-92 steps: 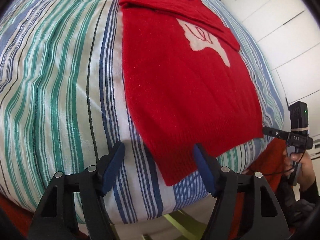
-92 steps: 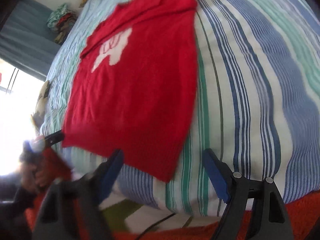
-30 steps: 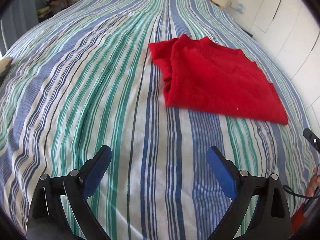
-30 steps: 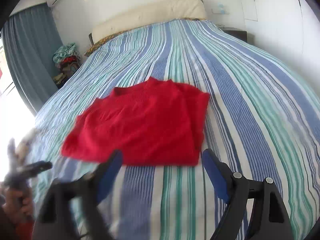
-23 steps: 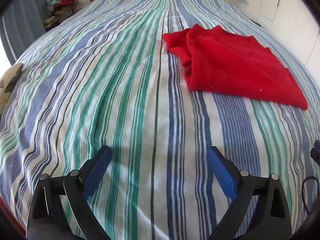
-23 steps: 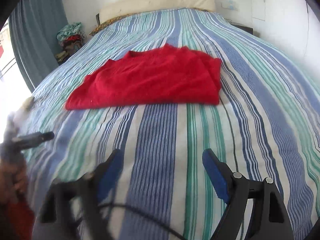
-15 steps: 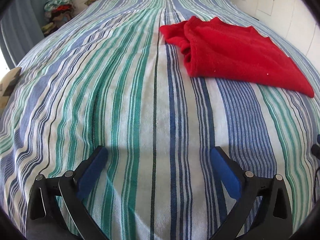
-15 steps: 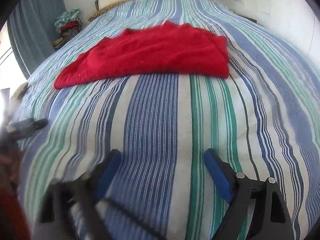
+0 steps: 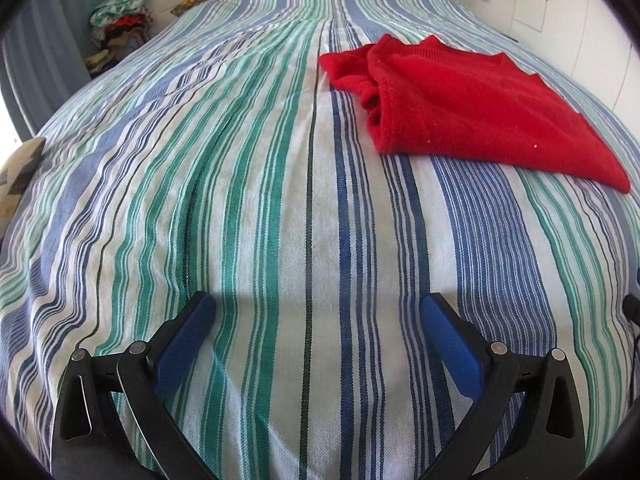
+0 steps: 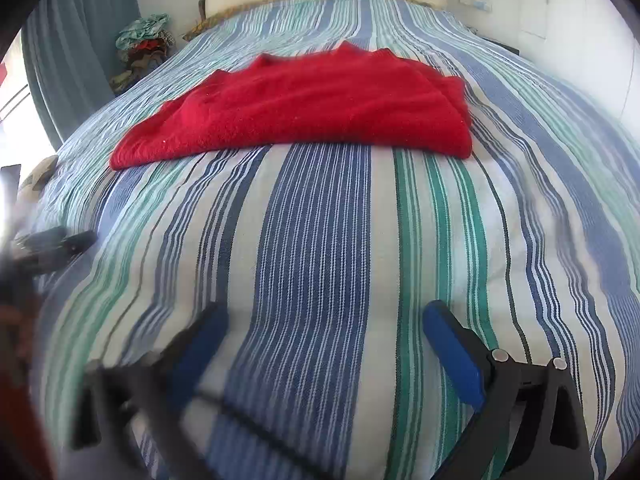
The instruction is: Fold small clothes
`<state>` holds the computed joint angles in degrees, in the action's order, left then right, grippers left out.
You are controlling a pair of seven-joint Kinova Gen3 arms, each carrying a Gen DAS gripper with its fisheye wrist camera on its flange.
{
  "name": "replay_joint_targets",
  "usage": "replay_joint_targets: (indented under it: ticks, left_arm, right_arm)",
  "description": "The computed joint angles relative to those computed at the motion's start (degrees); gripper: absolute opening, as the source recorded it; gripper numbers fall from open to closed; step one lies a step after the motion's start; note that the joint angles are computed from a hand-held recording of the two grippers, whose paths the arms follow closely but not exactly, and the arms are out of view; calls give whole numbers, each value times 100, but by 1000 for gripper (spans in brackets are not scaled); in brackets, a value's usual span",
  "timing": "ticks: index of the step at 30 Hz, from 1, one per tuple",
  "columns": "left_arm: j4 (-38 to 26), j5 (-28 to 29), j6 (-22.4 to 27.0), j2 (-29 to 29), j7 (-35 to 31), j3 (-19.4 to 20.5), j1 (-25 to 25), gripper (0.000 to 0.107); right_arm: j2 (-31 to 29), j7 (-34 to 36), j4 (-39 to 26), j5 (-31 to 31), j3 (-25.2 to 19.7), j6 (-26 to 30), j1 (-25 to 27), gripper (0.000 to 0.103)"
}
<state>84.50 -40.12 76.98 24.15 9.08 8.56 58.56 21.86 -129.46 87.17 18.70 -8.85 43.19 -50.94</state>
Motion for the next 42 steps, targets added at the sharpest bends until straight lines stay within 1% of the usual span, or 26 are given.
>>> replay_joint_targets:
  ticks: [42]
  left_arm:
    - [-20,0,9,12,-11,-4,1,103]
  right_arm:
    - [-6,31,38,-21,0,-68,4,102]
